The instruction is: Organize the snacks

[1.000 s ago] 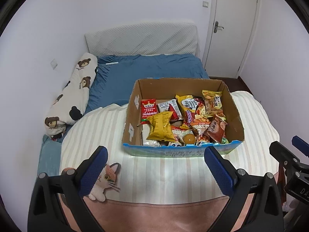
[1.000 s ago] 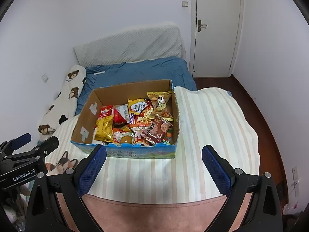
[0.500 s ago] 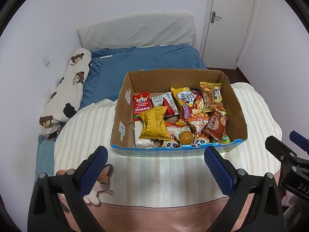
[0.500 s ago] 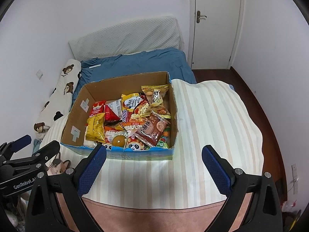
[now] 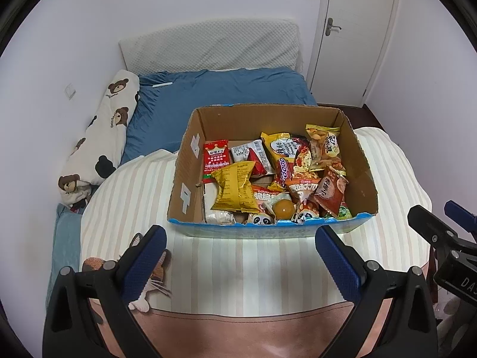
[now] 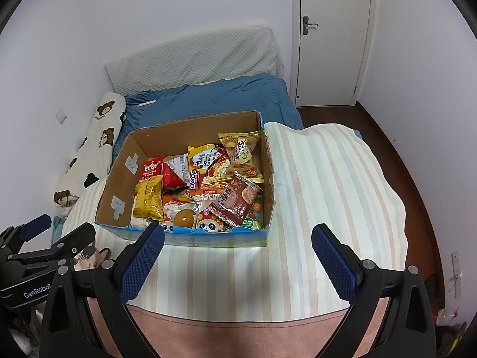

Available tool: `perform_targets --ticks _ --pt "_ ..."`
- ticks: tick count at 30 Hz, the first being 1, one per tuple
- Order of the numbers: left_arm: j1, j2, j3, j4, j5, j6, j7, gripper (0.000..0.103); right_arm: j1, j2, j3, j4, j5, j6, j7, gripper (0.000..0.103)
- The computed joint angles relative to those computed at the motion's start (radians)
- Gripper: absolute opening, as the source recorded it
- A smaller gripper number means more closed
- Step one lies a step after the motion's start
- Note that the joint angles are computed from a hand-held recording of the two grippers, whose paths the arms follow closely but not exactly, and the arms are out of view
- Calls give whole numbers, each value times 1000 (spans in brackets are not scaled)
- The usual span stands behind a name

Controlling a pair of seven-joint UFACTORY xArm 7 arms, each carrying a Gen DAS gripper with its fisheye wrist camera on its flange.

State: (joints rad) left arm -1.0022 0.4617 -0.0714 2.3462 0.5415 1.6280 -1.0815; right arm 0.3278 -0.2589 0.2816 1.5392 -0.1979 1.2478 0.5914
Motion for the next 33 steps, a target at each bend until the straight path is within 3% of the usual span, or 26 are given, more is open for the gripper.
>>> perform_targets --ticks 33 --pt "-22 24 23 61 9 8 11 102 -1 -6 7 25 -9 21 16 101"
